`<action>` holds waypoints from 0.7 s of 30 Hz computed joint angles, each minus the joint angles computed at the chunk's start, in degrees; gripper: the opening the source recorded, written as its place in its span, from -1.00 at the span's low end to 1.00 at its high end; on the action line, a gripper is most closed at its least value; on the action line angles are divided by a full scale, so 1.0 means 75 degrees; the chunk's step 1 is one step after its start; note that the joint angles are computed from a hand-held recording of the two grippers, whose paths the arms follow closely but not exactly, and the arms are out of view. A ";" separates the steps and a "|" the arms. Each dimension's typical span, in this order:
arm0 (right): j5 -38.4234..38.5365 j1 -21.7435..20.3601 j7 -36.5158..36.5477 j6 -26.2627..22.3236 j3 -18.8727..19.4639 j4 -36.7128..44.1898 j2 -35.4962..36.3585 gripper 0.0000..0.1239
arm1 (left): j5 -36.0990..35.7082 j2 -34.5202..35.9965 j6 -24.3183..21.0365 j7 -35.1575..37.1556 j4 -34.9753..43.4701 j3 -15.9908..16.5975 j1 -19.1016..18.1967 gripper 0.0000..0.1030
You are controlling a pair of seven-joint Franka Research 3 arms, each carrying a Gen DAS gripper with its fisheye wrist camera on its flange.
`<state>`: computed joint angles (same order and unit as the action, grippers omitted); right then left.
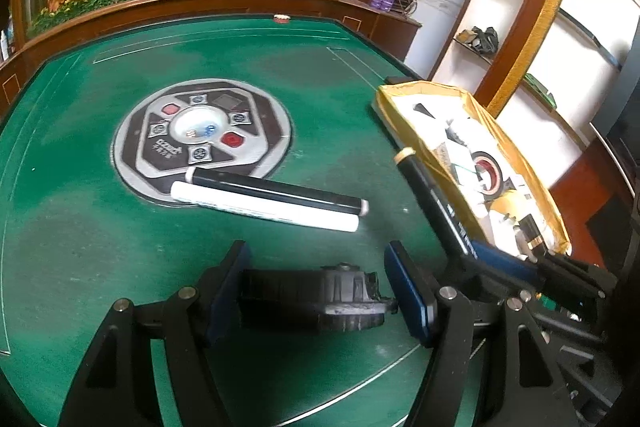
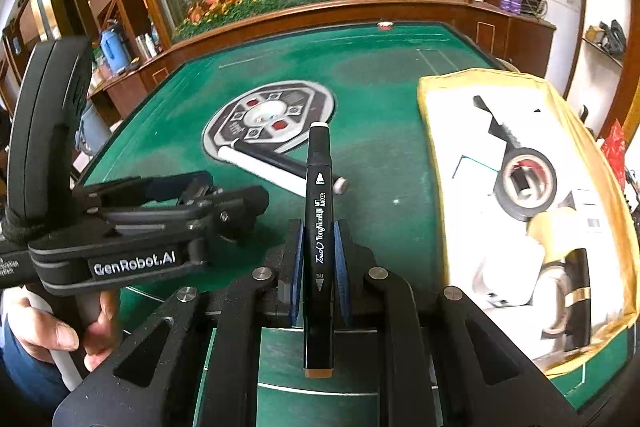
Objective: Organize rigid objects
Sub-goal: 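Carry the black case and marker over the tray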
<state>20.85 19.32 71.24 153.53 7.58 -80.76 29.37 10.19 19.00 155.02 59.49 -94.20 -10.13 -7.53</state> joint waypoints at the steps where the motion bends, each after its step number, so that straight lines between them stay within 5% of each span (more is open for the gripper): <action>1: 0.0050 -0.0036 -0.0018 0.0042 0.0015 -0.0039 -0.0034 -0.77 | -0.0001 0.0013 0.0000 -0.0004 0.0024 -0.0019 -0.0020 0.35; 21: 0.1332 -0.0863 -0.0550 0.0642 0.0193 -0.0797 -0.0528 -0.77 | 0.0334 0.0560 -0.0326 -0.0087 0.1020 -0.0063 -0.0541 0.35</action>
